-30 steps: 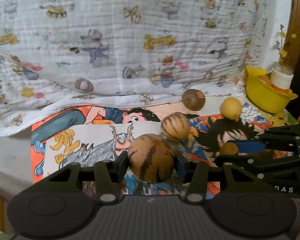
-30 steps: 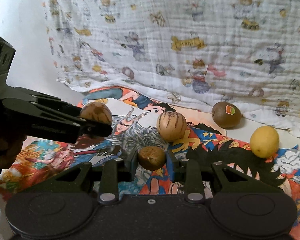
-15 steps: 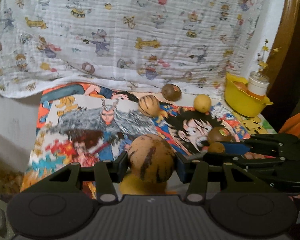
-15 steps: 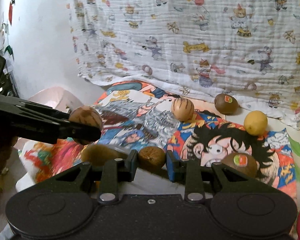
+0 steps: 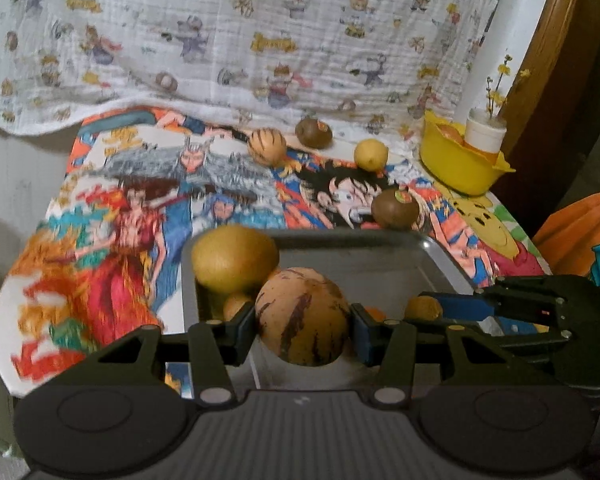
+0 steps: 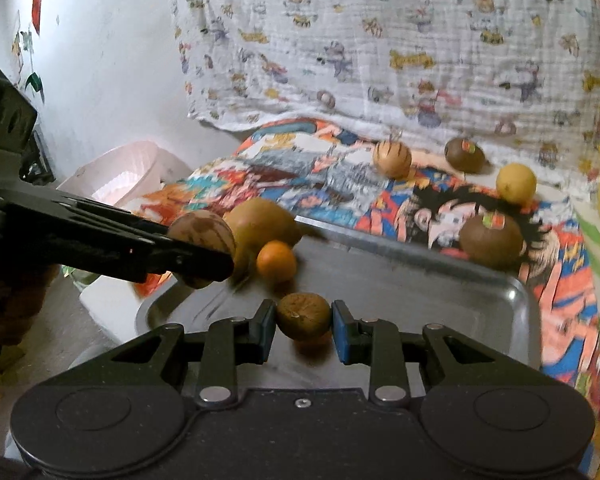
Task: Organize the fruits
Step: 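Carry the striped fruit in the left tool while the right tool carries the small brown fruit over the tray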
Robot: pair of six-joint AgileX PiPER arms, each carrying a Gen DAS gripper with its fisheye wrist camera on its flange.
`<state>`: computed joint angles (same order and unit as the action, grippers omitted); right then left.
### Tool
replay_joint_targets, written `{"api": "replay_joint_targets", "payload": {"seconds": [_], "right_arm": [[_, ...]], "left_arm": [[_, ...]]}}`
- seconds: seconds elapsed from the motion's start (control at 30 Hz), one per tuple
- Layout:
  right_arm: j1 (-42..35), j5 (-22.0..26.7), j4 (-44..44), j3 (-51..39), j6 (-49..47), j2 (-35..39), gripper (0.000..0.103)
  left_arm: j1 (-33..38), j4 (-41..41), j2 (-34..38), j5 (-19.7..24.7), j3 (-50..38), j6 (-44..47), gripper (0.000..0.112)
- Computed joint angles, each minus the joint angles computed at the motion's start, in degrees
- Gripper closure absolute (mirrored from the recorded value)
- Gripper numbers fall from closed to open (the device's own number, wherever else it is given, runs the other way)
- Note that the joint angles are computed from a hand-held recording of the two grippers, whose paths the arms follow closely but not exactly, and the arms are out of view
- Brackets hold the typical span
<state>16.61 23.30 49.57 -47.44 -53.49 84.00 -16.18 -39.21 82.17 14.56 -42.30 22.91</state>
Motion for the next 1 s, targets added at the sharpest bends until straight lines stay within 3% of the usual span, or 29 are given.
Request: {"api": "replay_joint_targets", "payload": {"seconds": [0.13,0.33,1.0], "right_arm": [[0.6,-0.4,-0.8,2.4,2.4,-1.3,0.071],[2.0,-1.6,-1.8,3.8,5.3,-1.1,0.071],[3.2,-4.2,-3.7,4.4,8.5,1.2,0.071]], "left_arm": [[-0.9,3.4,-1.3,-0.6,2.6,-4.6,0.059],[-2.5,17.8,-1.2,-0.4,3.4,-20.3,0.059],[-3.5,21.9,0.4,-1.1,4.1,-25.6,0.059]]}}
